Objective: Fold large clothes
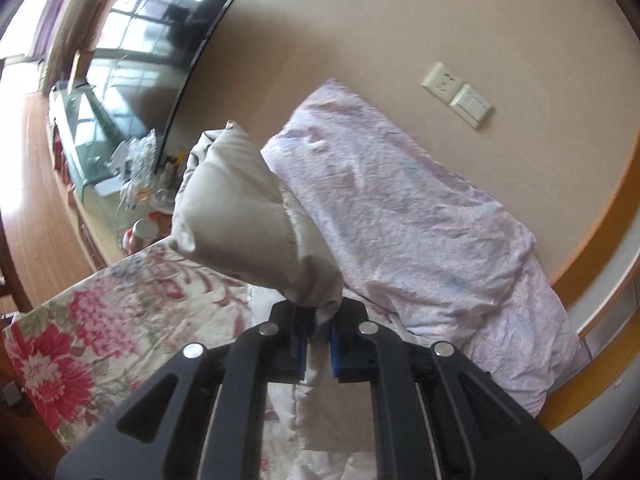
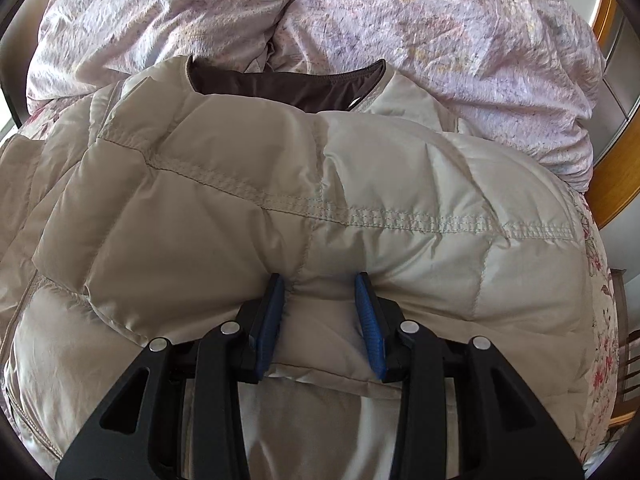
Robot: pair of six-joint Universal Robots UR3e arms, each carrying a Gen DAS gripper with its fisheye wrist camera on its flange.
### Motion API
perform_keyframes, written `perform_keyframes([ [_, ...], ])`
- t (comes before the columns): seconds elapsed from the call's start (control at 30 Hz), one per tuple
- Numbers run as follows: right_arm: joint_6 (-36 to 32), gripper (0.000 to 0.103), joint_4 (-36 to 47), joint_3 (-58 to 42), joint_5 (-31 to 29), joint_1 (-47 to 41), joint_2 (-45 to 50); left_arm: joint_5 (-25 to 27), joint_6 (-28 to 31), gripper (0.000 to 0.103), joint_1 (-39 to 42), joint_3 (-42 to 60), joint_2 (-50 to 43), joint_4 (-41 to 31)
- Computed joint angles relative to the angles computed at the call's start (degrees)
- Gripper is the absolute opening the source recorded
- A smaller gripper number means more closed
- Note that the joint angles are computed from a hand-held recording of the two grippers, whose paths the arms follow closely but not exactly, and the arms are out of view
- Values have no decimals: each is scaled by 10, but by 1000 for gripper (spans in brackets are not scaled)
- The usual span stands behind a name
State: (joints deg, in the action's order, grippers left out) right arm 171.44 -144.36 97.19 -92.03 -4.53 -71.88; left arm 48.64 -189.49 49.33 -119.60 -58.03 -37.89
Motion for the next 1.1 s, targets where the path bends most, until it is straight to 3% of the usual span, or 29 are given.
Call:
perform_keyframes([
  [0.2, -1, 40, 3, 2, 15, -6, -2, 85, -37, 8, -185, 95, -96, 73],
  [0.53, 0, 40, 36, -6, 59, -34, -10, 179, -27, 9, -431, 185, -236, 136],
  [0.67, 0, 40, 73, 1, 115, -70, -36, 195, -31, 9, -533, 258, -338, 137],
  [0.77, -2, 40, 79, 32, 154, -103, -72, 237, -15, 9, -611, 319, -423, 129],
  [0.87, 0, 40, 54, 73, 155, -125, -114, 272, 3, 10, -664, 375, -499, 94],
  [1.03, 10, 40, 14, 117, 150, -162, -164, 301, 7, 23, -705, 426, -574, 48],
  [1.1, 10, 40, 5, 129, 161, -180, -183, 290, 13, 40, -701, 417, -570, 41],
])
